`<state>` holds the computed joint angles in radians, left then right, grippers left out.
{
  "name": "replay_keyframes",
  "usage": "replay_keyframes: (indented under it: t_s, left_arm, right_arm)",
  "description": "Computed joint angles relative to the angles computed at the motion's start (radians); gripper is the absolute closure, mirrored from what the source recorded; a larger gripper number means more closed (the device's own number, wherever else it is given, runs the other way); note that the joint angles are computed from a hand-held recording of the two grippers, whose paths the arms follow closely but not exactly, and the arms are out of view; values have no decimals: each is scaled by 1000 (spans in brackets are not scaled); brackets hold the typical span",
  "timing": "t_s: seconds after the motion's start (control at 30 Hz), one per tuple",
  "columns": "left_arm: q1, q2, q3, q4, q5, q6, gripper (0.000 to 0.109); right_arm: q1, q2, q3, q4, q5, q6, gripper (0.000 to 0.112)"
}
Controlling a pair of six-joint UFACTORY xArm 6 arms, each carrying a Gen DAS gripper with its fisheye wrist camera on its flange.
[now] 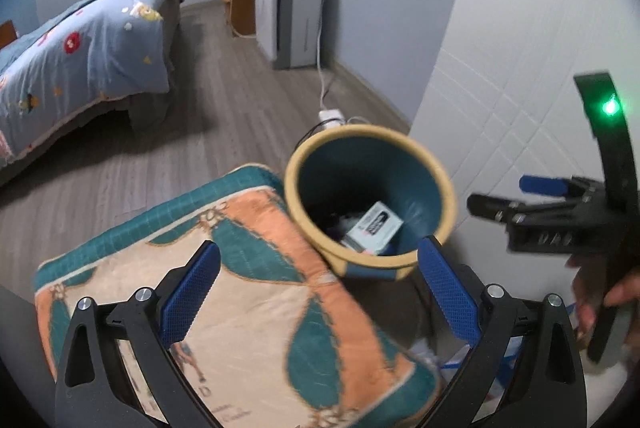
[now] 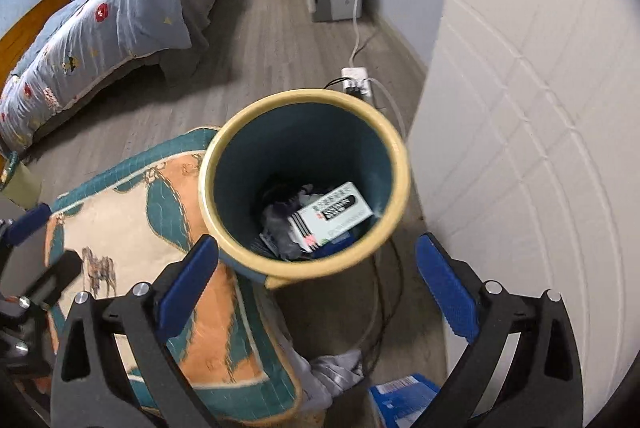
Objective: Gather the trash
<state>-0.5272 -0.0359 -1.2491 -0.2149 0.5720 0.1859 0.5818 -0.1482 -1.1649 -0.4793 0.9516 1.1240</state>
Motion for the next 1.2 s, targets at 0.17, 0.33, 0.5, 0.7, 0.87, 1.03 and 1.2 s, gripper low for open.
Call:
replay_keyframes:
  t_s: [0.17,0.33,0.5,0.7,0.87,1.03,1.2]
  left_arm:
    - [-26,-68,63,60,-31,-100,11]
    - [-34,-41,73,178,-80,-161,11]
    - [-38,-4,57,253,-90,-175,11]
    - [-38,-17,69,250,-105,-158,11]
    - [-37,-31,81,245,-109,-149,11]
    - [-35,-38,82,245,-106,-149,11]
    - [-33,-44,87,243,-107,-143,11]
  right_arm:
    - [51,-81,62,-76,62,108,15]
    - [44,-55,52,-140,83,129,15]
    - [37,-50,55,-195,89,143,15]
    - [48,-58,60,-213,86,153,15]
    - [57,-44,50,-218,107,144,15]
    - [61,-43,45,-217,120,143,15]
    - [64,-38,41,-220,125,143,15]
